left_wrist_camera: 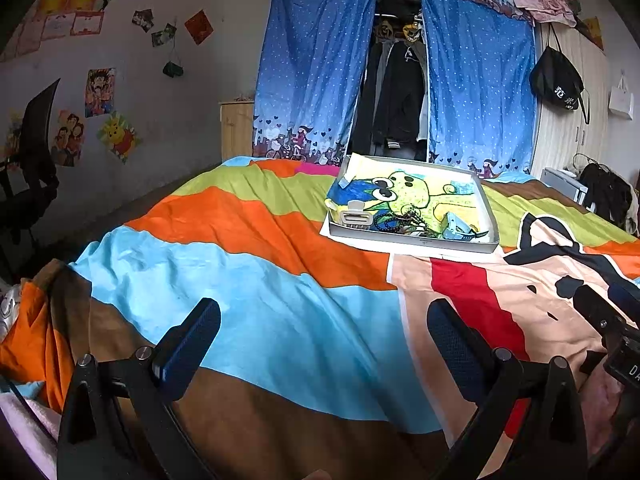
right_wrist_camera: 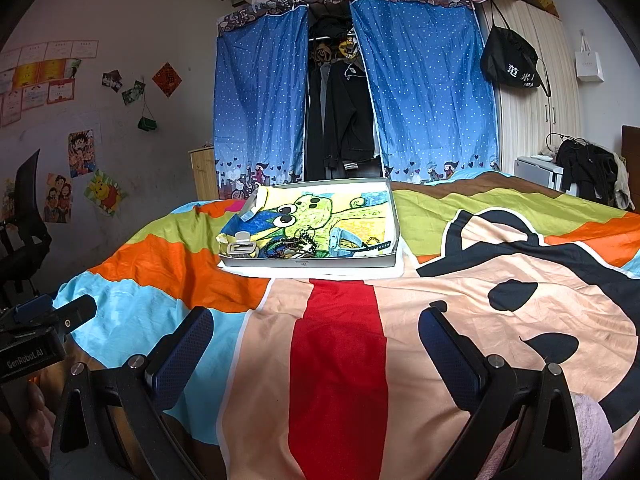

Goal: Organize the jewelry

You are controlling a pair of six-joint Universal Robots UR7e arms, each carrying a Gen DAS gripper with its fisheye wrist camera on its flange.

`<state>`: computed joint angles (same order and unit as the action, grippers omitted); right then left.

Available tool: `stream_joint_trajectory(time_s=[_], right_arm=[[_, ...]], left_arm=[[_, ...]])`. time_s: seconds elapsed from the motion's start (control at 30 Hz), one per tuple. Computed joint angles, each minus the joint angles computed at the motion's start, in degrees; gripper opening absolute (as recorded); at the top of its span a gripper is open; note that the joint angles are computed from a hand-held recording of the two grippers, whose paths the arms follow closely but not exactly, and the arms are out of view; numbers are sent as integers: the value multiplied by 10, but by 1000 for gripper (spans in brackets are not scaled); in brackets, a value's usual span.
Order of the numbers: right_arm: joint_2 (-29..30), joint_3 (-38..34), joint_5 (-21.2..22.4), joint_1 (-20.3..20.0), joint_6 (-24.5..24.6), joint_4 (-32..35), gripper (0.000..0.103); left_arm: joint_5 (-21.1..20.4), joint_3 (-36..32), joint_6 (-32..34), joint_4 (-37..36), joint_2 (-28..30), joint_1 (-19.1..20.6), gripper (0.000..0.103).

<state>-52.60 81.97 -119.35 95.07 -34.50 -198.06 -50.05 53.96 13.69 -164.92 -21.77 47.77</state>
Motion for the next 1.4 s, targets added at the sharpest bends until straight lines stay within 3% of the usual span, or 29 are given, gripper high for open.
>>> stream_joint_trajectory(time_s=[1.4], right_arm=[[1,-2,-2,1,0,2,103]], left_arm=[[0,0,19,-11,3,-2,101]])
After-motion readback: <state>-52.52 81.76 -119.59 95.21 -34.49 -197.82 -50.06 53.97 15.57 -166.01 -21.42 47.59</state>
